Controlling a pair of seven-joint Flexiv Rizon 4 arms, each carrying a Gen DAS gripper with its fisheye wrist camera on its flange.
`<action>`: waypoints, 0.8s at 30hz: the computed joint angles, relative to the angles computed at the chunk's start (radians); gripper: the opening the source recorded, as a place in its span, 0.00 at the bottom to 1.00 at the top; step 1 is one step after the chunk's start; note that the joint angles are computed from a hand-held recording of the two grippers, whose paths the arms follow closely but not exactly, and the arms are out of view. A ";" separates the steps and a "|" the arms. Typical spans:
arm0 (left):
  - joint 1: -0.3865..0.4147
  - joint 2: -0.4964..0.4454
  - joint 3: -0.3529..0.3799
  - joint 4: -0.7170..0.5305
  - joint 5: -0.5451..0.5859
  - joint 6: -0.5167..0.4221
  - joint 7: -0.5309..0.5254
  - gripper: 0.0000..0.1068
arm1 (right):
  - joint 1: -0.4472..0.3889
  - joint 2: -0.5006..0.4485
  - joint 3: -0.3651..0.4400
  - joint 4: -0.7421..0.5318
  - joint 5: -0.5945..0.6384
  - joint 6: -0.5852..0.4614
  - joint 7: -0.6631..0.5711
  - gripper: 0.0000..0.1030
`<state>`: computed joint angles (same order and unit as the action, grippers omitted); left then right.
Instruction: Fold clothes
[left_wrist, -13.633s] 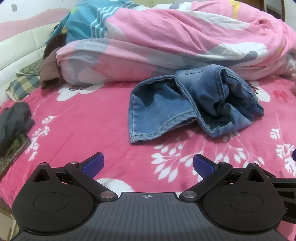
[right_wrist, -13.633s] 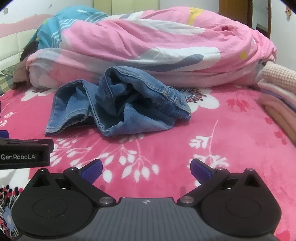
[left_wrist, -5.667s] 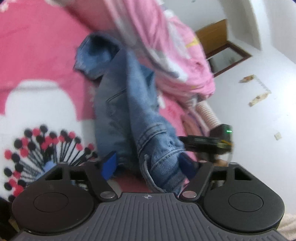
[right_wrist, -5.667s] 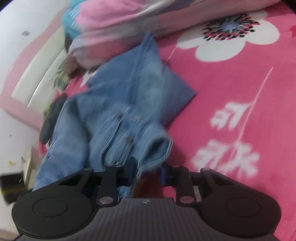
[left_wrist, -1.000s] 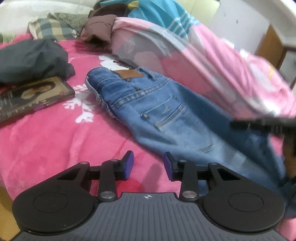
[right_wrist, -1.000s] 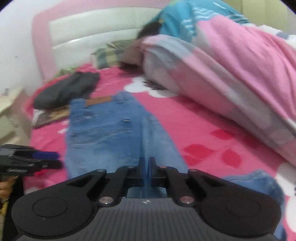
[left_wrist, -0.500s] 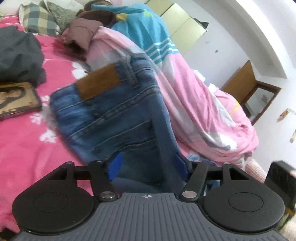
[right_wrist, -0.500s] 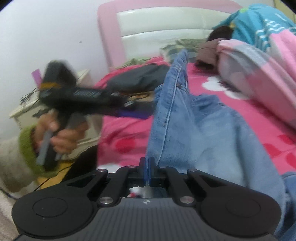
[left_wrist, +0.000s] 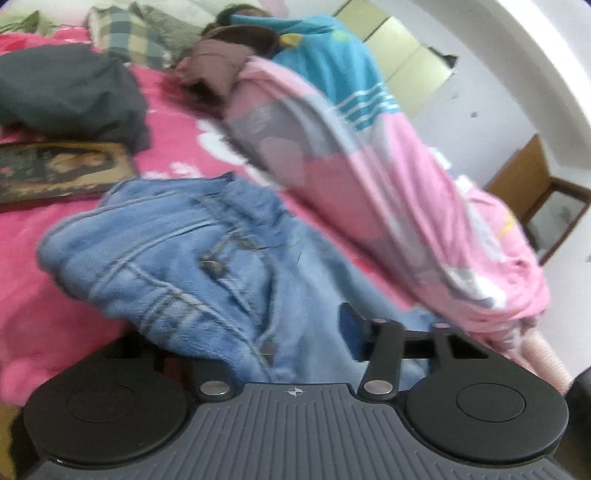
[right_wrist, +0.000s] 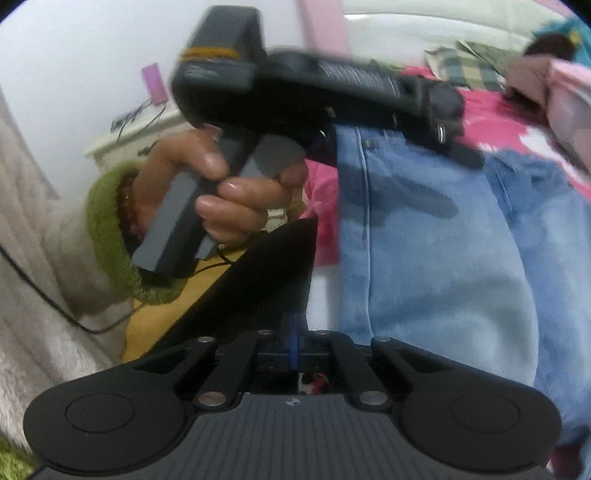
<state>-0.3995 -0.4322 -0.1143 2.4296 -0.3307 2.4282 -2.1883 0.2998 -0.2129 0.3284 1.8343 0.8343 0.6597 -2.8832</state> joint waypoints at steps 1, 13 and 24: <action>0.013 -0.001 -0.004 0.010 0.011 0.000 -0.021 0.35 | -0.009 0.002 -0.006 -0.019 0.001 -0.027 0.006 0.02; 0.047 0.003 0.002 0.102 0.069 0.044 -0.126 0.13 | 0.071 -0.373 -0.190 -0.515 -0.095 0.227 0.640 0.66; -0.042 0.066 0.057 0.127 -0.035 -0.058 0.052 0.09 | 0.118 -0.464 -0.121 -0.512 -0.332 0.288 0.749 0.19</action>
<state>-0.4418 -0.3663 -0.0576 2.5569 -0.3658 2.3699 -2.1358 0.4177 -0.6771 0.2072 1.3227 0.5026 0.9481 -2.1338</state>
